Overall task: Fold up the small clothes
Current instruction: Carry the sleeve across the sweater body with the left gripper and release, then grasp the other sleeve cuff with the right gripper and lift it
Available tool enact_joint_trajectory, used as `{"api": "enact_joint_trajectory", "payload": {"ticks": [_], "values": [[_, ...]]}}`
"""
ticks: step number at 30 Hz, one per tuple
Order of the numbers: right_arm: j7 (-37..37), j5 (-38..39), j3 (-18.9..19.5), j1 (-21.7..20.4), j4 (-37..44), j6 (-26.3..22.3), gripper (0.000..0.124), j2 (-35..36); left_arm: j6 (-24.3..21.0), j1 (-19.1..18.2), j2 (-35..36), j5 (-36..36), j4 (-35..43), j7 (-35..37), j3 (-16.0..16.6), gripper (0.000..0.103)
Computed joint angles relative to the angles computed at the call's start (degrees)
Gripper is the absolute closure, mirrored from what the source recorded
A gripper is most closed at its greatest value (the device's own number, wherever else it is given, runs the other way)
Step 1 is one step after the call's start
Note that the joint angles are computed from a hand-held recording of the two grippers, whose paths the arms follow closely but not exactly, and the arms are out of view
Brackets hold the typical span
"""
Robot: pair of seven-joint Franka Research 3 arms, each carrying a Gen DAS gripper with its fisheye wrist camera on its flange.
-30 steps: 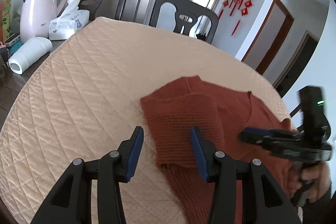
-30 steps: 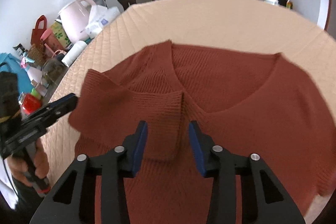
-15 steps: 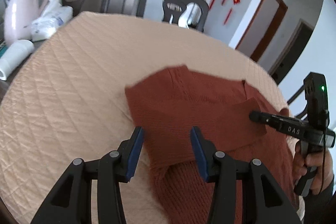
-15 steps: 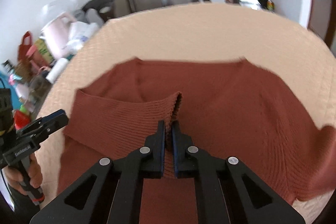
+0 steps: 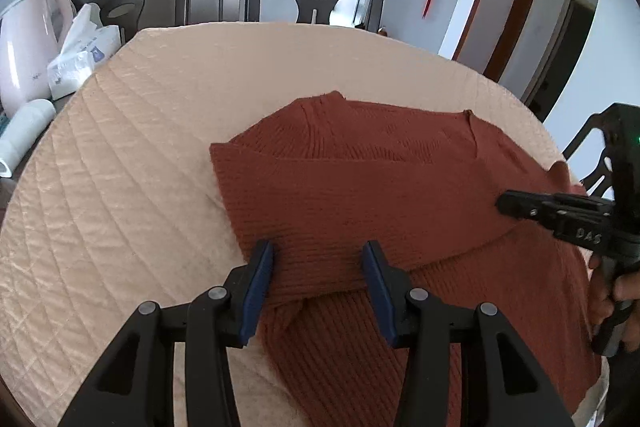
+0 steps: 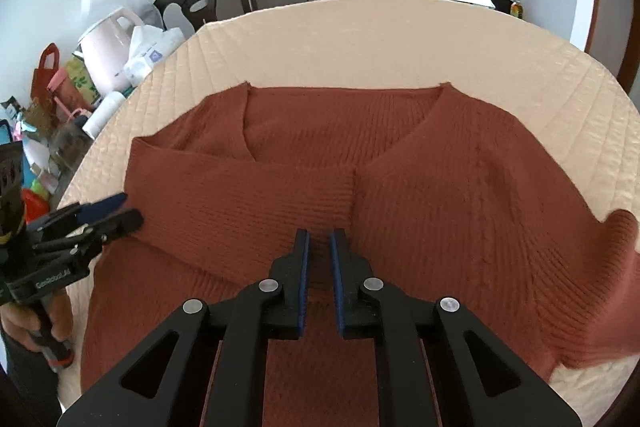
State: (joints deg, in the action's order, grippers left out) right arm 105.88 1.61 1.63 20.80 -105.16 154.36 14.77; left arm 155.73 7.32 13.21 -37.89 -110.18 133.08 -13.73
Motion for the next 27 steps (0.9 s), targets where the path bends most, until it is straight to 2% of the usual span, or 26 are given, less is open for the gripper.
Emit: {"api": "enact_joint_trajectory", "payload": {"ticks": [4,6,8,10,13,19,27], "values": [[-0.07,-2.04,-0.17,0.25,-5.56,2.20,0.113,-4.80,1.13,0.04,-3.40,-2.30,-3.36,1.51,0.04,0.054],[0.34,-3.10,0.02,0.09,-8.59,3.42,0.113,-7.30,1.42,-0.04,-5.83,-5.72,-5.84,4.35,0.27,0.054],[-0.62,-2.39,0.69,-0.68,-12.74,5.36,0.106,-10.53,0.54,-0.65,-8.27,-8.84,-8.24,6.89,1.30,0.054],[0.10,-3.05,1.15,-1.44,-16.76,7.00,0.098,-13.68,1.73,-2.03,-10.25,-10.00,-10.74,7.75,2.53,0.054],[6.81,-9.24,2.00,-3.29,-21.79,7.74,0.094,-17.89,5.24,-4.57,-12.90,-10.13,-14.69,7.93,4.20,0.054],[14.23,-13.81,5.66,-8.13,-30.69,9.49,0.093,-25.88,6.24,-8.58,-16.64,-13.65,-19.19,9.80,7.73,0.052],[14.68,-9.28,6.84,-10.83,-33.69,10.66,0.092,-27.79,6.39,-9.79,-15.17,-9.08,-18.59,5.45,8.56,0.051]]}}
